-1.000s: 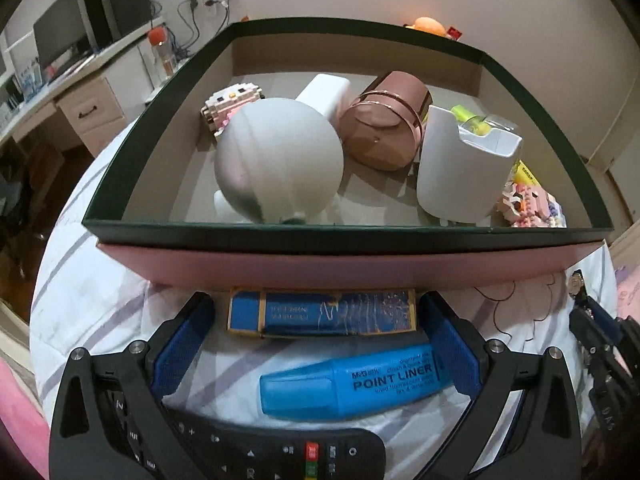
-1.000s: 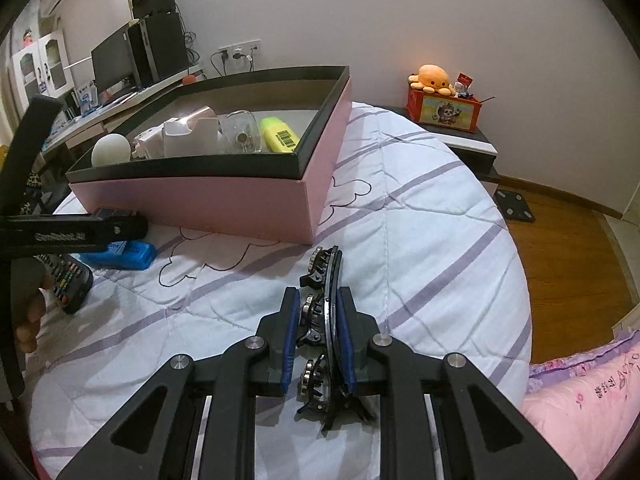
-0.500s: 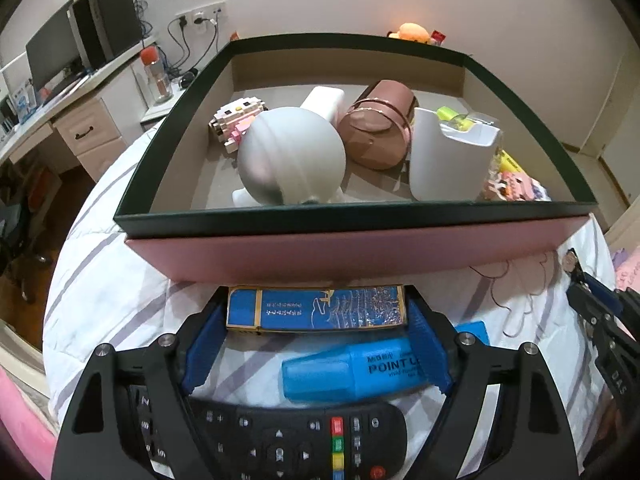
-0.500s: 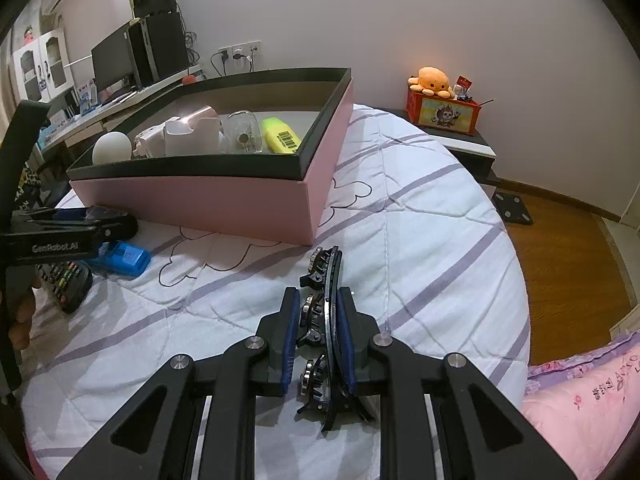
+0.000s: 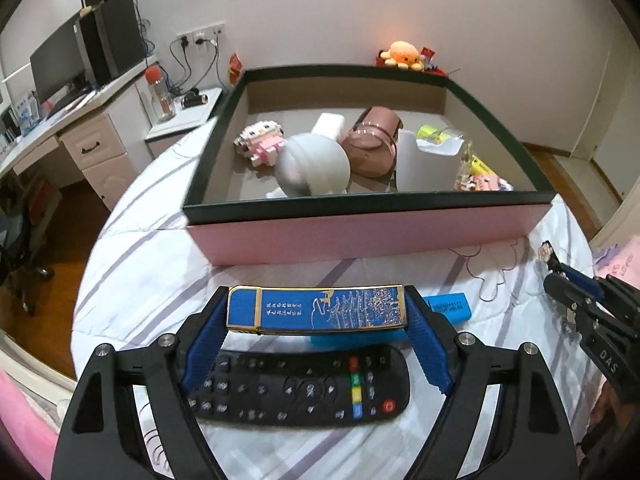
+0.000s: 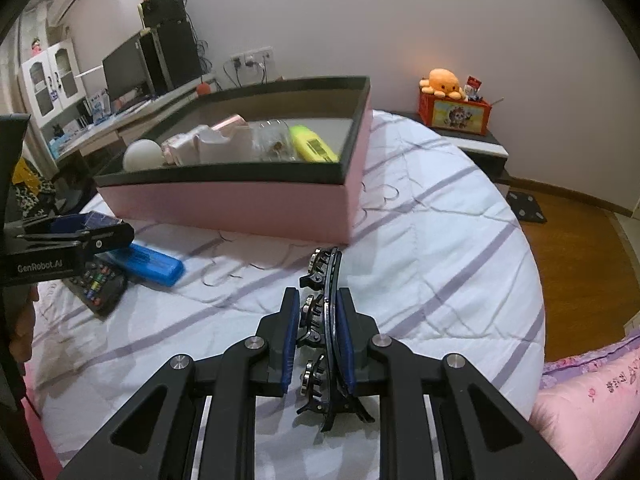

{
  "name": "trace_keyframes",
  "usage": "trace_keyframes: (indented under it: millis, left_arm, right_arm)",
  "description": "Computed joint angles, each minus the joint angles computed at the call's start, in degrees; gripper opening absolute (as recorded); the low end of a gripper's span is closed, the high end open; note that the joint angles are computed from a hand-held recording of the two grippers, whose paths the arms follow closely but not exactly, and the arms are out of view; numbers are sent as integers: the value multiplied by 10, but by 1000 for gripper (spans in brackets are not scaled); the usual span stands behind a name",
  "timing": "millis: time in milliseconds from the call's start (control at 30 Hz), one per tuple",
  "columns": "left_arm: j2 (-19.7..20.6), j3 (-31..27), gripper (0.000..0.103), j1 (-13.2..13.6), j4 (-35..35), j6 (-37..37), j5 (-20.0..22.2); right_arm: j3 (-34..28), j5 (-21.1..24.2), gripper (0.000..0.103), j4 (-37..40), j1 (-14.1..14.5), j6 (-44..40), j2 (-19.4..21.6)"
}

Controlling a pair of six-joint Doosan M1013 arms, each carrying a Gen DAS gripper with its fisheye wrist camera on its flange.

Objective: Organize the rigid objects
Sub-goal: 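Grasp the blue card box with the left tool while the right tool grasps the black hair clip, then lift the blue card box and black hair clip over the box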

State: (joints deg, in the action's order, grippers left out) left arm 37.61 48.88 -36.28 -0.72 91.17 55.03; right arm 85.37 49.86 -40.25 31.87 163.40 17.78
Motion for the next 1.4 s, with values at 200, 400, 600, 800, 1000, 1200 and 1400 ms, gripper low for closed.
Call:
trace_keyframes:
  millis: [200, 400, 600, 800, 1000, 1200, 1400]
  left_arm:
    - [-28, 33, 84, 6, -15, 13, -38]
    - [-56, 62, 84, 11, -38, 32, -73]
    - [-76, 80, 84, 14, -53, 47, -99]
    - [-93, 92, 84, 19, -62, 54, -122]
    - [-101, 91, 84, 22, -67, 57, -134]
    - [-95, 72, 84, 23, -72, 67, -141]
    - [-70, 30, 84, 21, -71, 69, -128]
  right_arm:
    - [-9, 15, 19, -42, 14, 30, -3]
    - [-24, 27, 19, -74, 25, 34, -4]
    - [-49, 46, 19, -107, 39, 28, -3]
    - [-75, 55, 19, -128, 49, 12, 3]
    - [-97, 60, 19, -148, 57, -8, 9]
    - [-114, 57, 19, -157, 55, -28, 14]
    - [-129, 50, 19, -154, 43, -53, 21]
